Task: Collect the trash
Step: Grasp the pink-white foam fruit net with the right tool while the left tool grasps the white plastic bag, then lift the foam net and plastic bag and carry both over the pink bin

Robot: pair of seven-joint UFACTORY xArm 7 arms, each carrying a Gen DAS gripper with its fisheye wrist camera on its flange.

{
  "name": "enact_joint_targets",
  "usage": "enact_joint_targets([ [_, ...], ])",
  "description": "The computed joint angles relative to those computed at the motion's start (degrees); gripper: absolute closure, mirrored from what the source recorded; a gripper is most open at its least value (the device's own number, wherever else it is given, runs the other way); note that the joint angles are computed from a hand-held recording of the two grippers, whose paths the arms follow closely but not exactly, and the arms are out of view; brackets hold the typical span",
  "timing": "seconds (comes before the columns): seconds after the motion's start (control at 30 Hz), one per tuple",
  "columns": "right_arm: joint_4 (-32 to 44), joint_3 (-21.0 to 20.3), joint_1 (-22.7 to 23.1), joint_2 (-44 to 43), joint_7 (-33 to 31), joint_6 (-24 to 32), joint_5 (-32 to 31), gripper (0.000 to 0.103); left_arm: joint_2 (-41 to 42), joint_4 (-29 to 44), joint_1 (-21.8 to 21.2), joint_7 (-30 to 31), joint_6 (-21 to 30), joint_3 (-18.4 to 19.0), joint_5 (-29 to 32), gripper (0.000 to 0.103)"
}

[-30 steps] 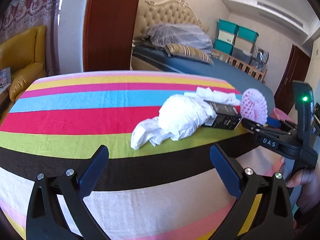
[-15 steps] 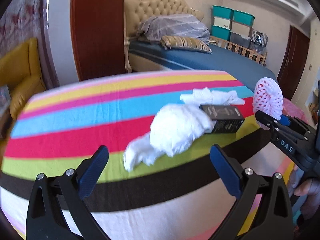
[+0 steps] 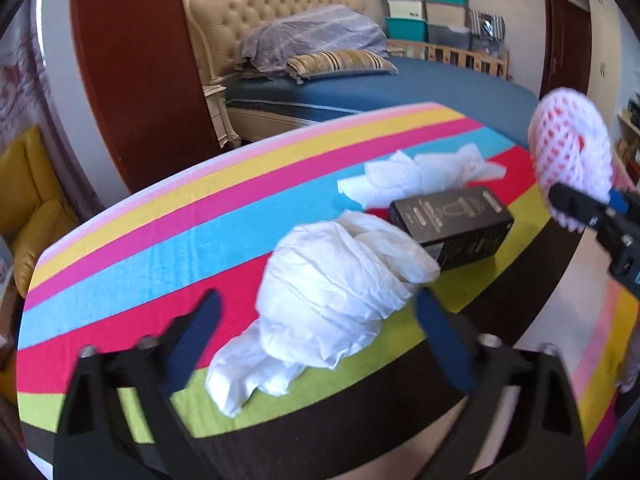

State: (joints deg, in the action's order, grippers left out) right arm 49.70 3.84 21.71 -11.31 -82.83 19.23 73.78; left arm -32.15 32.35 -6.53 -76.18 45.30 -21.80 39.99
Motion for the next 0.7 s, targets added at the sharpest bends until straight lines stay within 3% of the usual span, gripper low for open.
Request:
enact_joint_targets([
  [0.07, 0.1, 0.1, -0.2, 0.2, 1.1, 0.1, -1.0, 0.061, 1.0, -0.7, -0.9, 2.0, -2.5, 2.2, -1.8, 0.051],
  [0.17, 0.3, 0.3, -0.3, 0.5, 2.5, -0.3, -2.4, 0.061, -1.1, -2.5, -0.3, 1.6, -5.0, 2.4, -2.1, 0.061],
  [0.33, 0.1, 1.0, 0.5, 0.8, 3.8, -2.5, -4.1, 0.061, -4.4, -4.8, 1.1, 1.1, -7.1, 1.1, -3.1, 0.064],
  [0.7, -0.8, 0.7, 3.5, 0.8, 3.6, -6.9, -4.8, 0.061, -8.4, -6.1, 2.8, -1.6, -6.5, -3.3, -2.5, 0.064],
])
